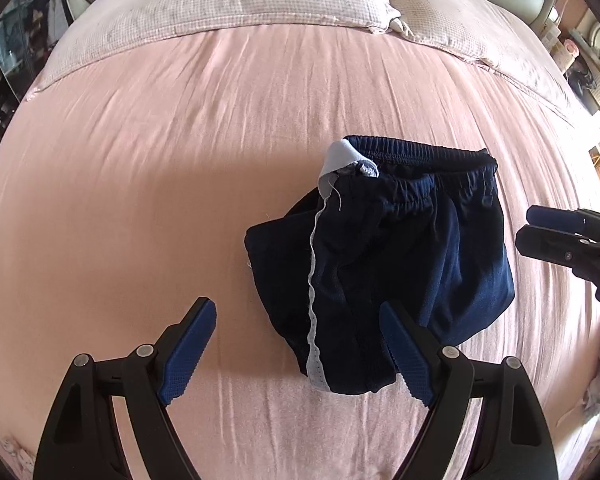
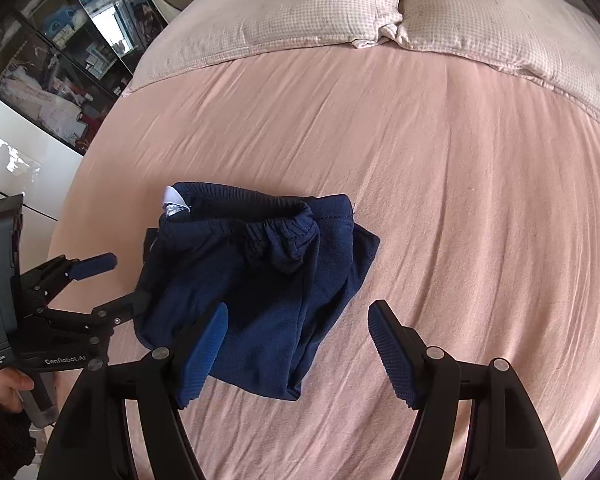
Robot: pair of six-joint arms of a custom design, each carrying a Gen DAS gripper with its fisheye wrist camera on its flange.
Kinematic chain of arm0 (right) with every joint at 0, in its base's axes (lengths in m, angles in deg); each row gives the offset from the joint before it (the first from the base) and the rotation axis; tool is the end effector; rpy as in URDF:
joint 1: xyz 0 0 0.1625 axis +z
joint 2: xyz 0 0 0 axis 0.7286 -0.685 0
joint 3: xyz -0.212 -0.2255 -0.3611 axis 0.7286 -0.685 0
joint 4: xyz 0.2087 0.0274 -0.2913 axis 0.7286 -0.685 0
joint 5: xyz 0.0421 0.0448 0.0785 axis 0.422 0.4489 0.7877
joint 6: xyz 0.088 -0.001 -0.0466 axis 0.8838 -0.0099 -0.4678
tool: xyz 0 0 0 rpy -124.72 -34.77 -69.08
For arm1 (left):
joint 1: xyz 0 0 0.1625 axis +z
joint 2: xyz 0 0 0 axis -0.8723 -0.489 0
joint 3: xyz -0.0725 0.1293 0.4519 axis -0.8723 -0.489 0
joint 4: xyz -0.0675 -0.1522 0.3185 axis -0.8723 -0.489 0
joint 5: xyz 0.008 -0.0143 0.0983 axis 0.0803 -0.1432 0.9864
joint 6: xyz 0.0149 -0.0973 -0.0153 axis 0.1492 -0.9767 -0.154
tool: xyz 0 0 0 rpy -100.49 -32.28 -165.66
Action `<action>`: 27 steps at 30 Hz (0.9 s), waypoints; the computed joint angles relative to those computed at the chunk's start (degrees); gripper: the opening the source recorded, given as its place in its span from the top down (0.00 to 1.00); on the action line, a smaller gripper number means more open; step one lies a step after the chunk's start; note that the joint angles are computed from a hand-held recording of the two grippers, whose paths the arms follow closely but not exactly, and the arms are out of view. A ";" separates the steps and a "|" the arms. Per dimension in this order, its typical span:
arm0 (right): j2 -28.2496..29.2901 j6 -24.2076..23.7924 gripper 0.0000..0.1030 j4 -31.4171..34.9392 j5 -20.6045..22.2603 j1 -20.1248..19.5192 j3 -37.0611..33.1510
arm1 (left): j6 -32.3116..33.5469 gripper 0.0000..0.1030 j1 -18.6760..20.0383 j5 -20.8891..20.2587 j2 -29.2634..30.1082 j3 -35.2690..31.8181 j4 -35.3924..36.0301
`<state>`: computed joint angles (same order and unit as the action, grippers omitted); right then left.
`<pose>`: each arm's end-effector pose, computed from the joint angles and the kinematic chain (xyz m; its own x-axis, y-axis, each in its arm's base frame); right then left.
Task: Fold clothes
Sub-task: 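Grasp the folded navy shorts from opposite sides with both grippers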
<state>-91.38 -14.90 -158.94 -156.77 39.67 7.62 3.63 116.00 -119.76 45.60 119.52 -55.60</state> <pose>0.0573 -0.7460 0.2122 -0.8660 -0.3608 0.3463 -0.3933 0.9190 -0.0260 -0.2307 -0.6791 -0.0021 -0.7540 0.1246 -0.6449 0.2587 0.9588 -0.1173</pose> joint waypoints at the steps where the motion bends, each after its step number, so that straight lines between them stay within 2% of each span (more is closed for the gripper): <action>1: -0.39 0.43 0.30 0.68 2.06 -0.50 0.22 | 0.07 0.19 0.16 -0.95 -0.12 0.24 -0.74; 3: -0.88 0.84 0.30 1.60 5.45 -1.46 0.54 | -0.05 0.19 0.38 -2.24 -0.31 0.52 -1.46; 5: -0.93 1.52 0.30 2.07 6.28 -1.97 0.83 | -0.37 0.19 0.54 -3.24 -0.50 0.68 -1.78; 13: 0.13 8.30 0.30 4.31 8.92 -4.32 0.59 | -3.74 0.19 3.32 -14.79 -1.30 2.07 -9.08; 17: 1.25 10.95 0.30 8.23 13.06 -5.58 -1.24 | -6.04 0.19 4.47 -18.48 -0.90 2.68 -11.64; 18: 1.64 11.40 0.30 9.28 13.92 -5.83 -1.77 | -6.19 0.19 4.66 -18.74 -0.67 2.29 -11.16; 20: 2.24 10.87 0.30 9.45 14.39 -5.75 -2.29 | -6.49 0.19 4.46 -16.61 -0.29 1.59 -9.73; 27: 3.86 11.15 0.29 10.33 14.88 -5.44 -4.16 | -9.46 0.19 4.46 -14.98 -3.39 5.57 -11.38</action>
